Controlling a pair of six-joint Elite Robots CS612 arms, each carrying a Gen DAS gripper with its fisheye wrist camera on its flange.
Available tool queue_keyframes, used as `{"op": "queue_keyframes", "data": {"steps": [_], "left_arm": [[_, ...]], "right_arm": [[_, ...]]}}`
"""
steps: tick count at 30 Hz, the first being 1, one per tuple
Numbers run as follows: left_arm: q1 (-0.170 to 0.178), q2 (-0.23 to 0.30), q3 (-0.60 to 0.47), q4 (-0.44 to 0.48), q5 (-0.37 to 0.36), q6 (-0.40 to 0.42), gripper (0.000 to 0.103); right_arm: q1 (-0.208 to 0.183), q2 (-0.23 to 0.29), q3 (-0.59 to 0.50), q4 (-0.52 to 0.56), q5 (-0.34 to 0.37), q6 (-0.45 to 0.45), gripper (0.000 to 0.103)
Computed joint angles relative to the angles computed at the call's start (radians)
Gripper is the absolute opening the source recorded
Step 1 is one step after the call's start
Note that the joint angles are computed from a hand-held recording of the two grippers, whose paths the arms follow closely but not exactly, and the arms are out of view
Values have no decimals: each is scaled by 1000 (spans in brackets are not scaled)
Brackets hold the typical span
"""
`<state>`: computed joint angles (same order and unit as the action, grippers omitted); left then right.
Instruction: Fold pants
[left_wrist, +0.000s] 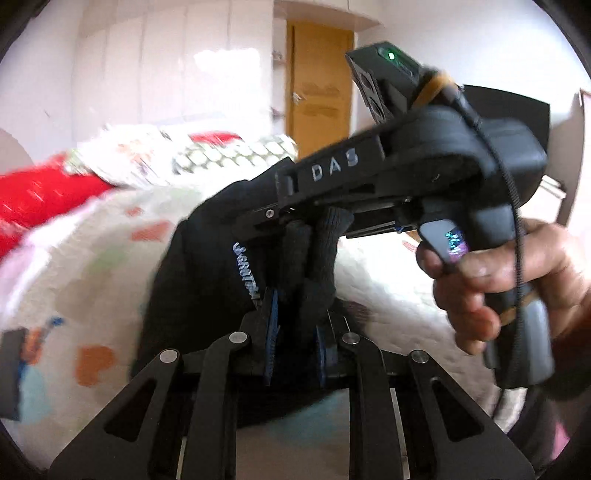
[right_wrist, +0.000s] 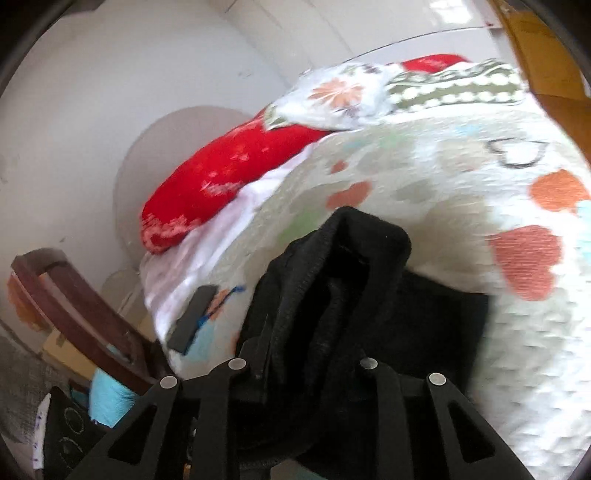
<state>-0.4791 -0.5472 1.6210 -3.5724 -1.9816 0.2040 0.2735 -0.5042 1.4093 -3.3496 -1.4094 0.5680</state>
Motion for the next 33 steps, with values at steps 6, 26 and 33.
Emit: {"op": "queue_keyframes", "data": {"steps": [6,26,33], "left_arm": [[32,-14,11,117,-46,53,17],[43,68,-278,458,131,-161,50],[41,79,-237,361,134,-139,57]], "right_arm": [[-17,25,20,106,-45,77,31],[6,31,-70,111,-141,-51,47],[15,43,-47,127,-198,-136,46]]}}
